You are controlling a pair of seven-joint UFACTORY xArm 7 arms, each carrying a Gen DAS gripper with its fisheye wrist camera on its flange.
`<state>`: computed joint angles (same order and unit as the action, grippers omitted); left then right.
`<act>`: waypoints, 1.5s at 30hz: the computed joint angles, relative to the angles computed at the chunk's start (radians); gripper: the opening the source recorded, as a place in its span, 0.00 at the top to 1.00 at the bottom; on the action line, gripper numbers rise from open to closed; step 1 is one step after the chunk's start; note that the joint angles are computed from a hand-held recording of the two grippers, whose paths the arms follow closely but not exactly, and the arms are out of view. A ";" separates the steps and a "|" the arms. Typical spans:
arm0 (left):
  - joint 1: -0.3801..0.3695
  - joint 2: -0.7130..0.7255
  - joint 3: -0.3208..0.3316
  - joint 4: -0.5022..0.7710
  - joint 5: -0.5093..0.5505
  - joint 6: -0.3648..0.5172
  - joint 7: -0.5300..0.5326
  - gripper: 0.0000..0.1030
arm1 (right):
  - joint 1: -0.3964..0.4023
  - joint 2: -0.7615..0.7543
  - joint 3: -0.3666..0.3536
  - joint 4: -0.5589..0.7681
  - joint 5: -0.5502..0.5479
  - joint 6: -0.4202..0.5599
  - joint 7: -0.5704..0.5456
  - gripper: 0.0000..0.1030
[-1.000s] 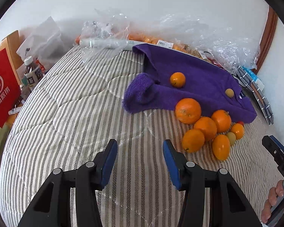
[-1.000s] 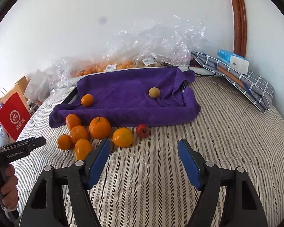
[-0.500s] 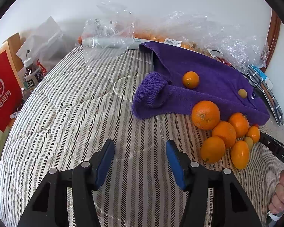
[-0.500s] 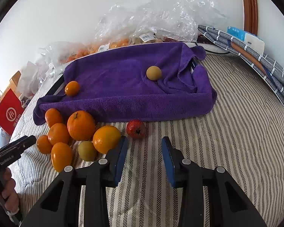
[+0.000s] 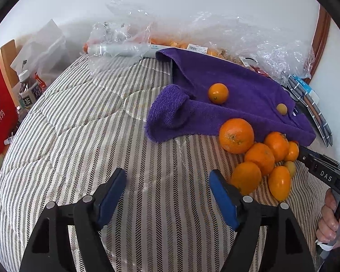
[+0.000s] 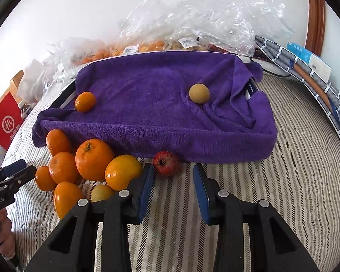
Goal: Organize fruits
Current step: 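Grasp the small red fruit with the right tool while the left tool grasps an orange, then carry the red fruit in the right tool while the left tool carries the orange toward the towel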
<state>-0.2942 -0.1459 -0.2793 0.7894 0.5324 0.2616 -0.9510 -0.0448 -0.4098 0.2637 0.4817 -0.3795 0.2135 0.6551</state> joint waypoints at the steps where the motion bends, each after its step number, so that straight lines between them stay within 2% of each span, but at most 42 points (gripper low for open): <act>1: -0.003 -0.003 0.007 -0.006 -0.014 -0.013 0.009 0.28 | 0.002 0.007 -0.005 0.004 0.002 -0.004 -0.005 0.63; 6: -0.005 -0.011 0.020 -0.032 -0.086 -0.072 0.058 0.27 | 0.000 0.034 -0.005 0.025 -0.004 -0.008 -0.011 0.63; 8: 0.003 -0.011 0.012 -0.031 -0.091 -0.072 0.061 0.27 | 0.019 0.040 -0.025 0.024 0.007 -0.020 -0.032 0.76; 14: -0.006 -0.021 0.024 -0.056 -0.161 -0.120 0.108 0.27 | 0.024 -0.012 -0.024 -0.019 0.026 -0.029 -0.034 0.77; 16: -0.038 -0.028 0.050 -0.078 -0.237 -0.162 0.171 0.27 | 0.027 -0.055 -0.030 -0.056 0.050 -0.038 -0.027 0.77; 18: -0.120 -0.029 0.110 -0.094 -0.365 -0.199 0.302 0.27 | 0.036 -0.108 -0.040 -0.098 0.079 -0.041 -0.029 0.77; 19: -0.124 -0.028 0.105 -0.093 -0.386 -0.207 0.329 0.27 | 0.038 -0.133 -0.040 -0.116 0.090 -0.033 -0.032 0.77; 21: -0.035 -0.038 0.014 -0.089 -0.316 -0.203 0.282 0.28 | 0.043 -0.189 -0.037 -0.151 0.107 -0.018 -0.042 0.77; 22: -0.025 -0.039 0.000 -0.089 -0.308 -0.209 0.281 0.28 | 0.042 -0.216 -0.032 -0.166 0.111 -0.009 -0.045 0.77; 23: -0.057 -0.035 0.022 -0.089 -0.342 -0.220 0.310 0.28 | 0.046 -0.245 -0.032 -0.184 0.119 -0.002 -0.049 0.77; 24: -0.130 -0.027 0.077 -0.085 -0.417 -0.223 0.376 0.28 | 0.054 -0.271 -0.038 -0.200 0.128 0.002 -0.056 0.77; 25: -0.163 -0.016 0.096 -0.076 -0.451 -0.223 0.404 0.28 | 0.061 -0.297 -0.044 -0.216 0.137 0.004 -0.064 0.77; 26: -0.154 -0.008 0.080 -0.066 -0.442 -0.213 0.400 0.28 | 0.067 -0.319 -0.050 -0.230 0.146 0.006 -0.071 0.77; 28: -0.042 0.011 -0.034 -0.026 -0.303 -0.152 0.293 0.29 | 0.076 -0.350 -0.060 -0.250 0.166 0.010 -0.086 0.77; 29: -0.023 0.018 -0.057 -0.016 -0.255 -0.142 0.257 0.32 | 0.083 -0.362 -0.068 -0.258 0.177 0.013 -0.093 0.77; 33: -0.056 0.055 -0.034 0.018 -0.222 -0.145 0.219 0.41 | 0.143 -0.360 -0.149 -0.272 0.243 0.009 -0.163 0.77; 35: -0.083 0.073 -0.017 0.033 -0.243 -0.135 0.248 0.53 | 0.165 -0.357 -0.172 -0.276 0.272 -0.003 -0.194 0.77; 36: -0.106 0.072 0.005 0.029 -0.251 -0.142 0.258 0.64 | 0.172 -0.360 -0.173 -0.280 0.283 -0.006 -0.205 0.77; 37: -0.088 0.066 -0.009 0.024 -0.222 -0.145 0.226 0.70 | 0.173 -0.361 -0.167 -0.280 0.291 -0.008 -0.211 0.77; 38: -0.069 0.066 -0.019 0.028 -0.161 -0.142 0.160 0.70 | 0.171 -0.362 -0.160 -0.280 0.297 -0.008 -0.216 0.77; 41: -0.050 0.046 -0.016 -0.002 -0.120 -0.187 0.086 0.70 | 0.177 -0.367 -0.164 -0.287 0.318 -0.024 -0.233 0.77; 45: 0.039 0.021 -0.072 -0.017 0.023 -0.196 -0.090 0.70 | 0.164 -0.379 -0.159 -0.299 0.347 -0.036 -0.223 0.77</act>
<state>-0.2548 -0.1247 -0.3513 0.7726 0.5557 0.0658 -1.0412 0.1192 -0.7885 0.1050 0.1831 -0.0328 0.1775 0.4316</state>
